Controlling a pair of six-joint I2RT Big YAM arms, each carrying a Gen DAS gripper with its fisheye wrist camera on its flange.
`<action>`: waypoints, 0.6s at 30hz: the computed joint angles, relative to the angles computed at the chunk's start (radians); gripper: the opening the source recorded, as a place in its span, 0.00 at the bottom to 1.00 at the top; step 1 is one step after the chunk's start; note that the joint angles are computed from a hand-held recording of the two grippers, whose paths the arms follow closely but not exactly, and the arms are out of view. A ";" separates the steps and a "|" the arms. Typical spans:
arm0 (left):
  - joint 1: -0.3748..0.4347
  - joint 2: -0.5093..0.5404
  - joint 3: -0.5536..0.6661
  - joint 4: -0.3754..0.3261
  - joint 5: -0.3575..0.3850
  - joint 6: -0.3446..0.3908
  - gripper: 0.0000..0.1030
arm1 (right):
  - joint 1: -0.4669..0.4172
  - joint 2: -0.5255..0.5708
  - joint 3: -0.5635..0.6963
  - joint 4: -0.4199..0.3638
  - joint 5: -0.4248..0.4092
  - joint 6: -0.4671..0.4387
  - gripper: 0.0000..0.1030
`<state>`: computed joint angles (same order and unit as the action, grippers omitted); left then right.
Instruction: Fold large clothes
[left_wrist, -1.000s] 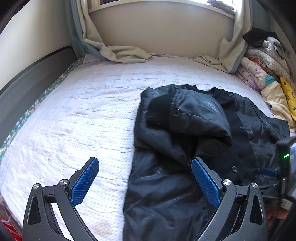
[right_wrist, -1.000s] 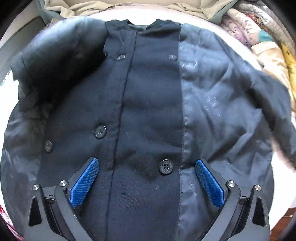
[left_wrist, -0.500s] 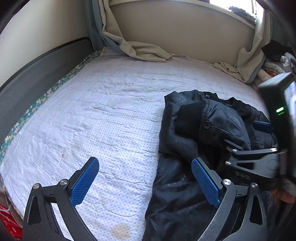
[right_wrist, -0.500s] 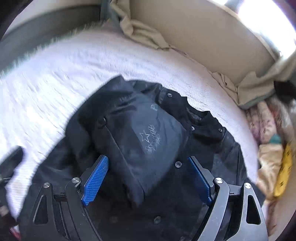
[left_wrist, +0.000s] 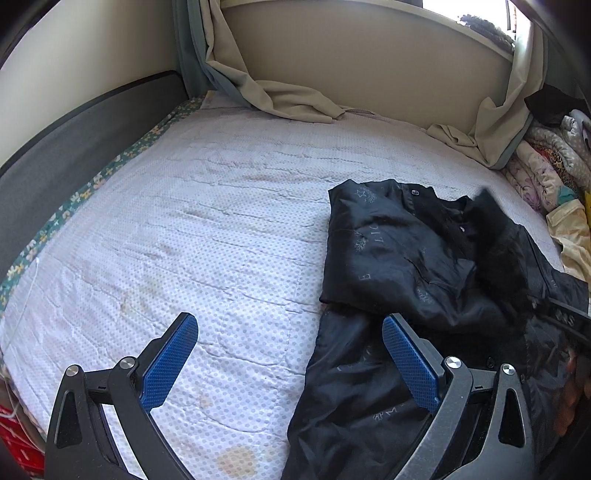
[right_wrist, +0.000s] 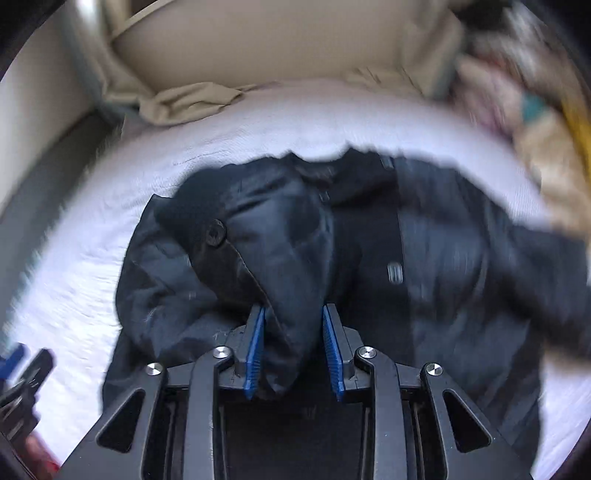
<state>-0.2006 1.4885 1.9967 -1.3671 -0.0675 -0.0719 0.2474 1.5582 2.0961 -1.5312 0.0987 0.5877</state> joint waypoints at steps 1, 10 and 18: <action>-0.001 0.001 0.000 -0.001 0.000 0.000 0.98 | -0.008 -0.048 -0.078 0.039 -0.035 0.029 0.39; -0.011 0.015 0.011 -0.009 -0.006 -0.018 0.98 | -0.157 -0.323 -0.376 0.184 -0.233 0.181 0.78; 0.001 0.015 0.027 0.012 0.031 -0.027 0.98 | -0.369 -0.283 -0.316 0.143 -0.460 0.204 0.80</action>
<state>-0.1995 1.5033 2.0240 -1.3549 -0.0361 -0.0992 -0.1220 1.2753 1.7799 -1.3887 -0.3609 0.7918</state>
